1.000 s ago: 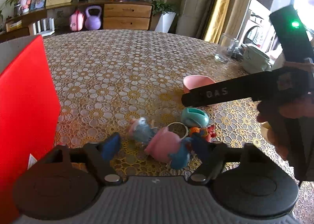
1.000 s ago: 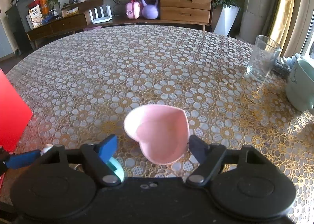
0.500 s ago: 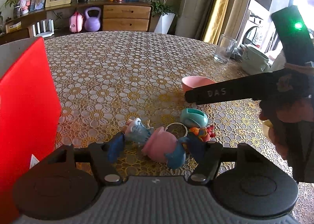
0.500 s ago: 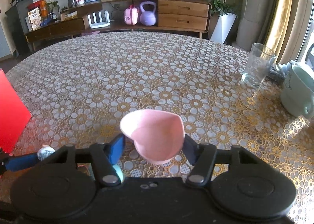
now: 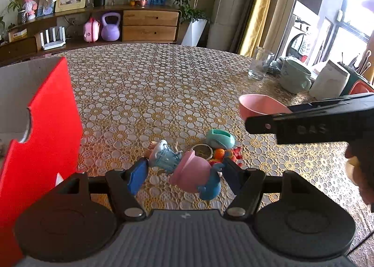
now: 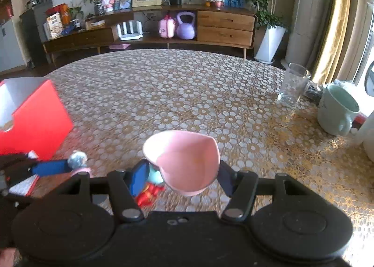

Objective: Organize rigid objects
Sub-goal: 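Grasp the pink-blue toy with the left tool while the right tool grasps the pink bowl, then lift and carry the toy and pink bowl with both tools over the red box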

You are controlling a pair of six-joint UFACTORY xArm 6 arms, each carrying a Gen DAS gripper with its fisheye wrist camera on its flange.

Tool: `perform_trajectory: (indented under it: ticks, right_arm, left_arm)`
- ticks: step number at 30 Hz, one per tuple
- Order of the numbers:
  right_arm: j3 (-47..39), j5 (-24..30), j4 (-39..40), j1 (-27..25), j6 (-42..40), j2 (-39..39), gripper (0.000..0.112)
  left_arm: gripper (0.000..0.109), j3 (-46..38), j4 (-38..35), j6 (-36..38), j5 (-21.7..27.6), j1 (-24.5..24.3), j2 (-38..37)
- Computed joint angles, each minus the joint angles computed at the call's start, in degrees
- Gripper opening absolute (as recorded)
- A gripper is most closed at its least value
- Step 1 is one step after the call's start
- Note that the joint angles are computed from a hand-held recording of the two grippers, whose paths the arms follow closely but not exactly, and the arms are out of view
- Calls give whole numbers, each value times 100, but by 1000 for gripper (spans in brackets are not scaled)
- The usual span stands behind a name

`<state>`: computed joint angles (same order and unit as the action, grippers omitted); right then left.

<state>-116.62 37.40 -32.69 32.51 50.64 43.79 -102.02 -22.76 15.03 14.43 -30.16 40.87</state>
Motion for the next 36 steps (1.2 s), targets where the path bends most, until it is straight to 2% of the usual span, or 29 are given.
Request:
perform_trajectory:
  ticks: [3,7,11,21,28,33,36]
  right_arm:
    - [427,-80,-133,77,99,-366,62]
    - [781,-106,-228,188,204,-737,62]
    - [1002,-108,-346,314,298,-1017,62]
    - [881,183,-608,648,335,-1237,62]
    - [263,382,-552,899,163,-979,62]
    - [-584,647,-455,1090,-180,-494,62]
    - [-1442,895,-275,1186,-498,25,62]
  left_arm:
    - [69,280,-143,114,-42,-24,-249]
    - [69,606,223,-175,-44,-24,-574]
    - [69,916,185,-138,-33,-10,-909]
    - [69,1458,-58,10,147,138,-1655]
    - [69,1840,-187,176,71,317,-2137]
    - [69,1998,-371,427,162,527,-2413]
    - [69,2073,-458,621,245,660,-2545]
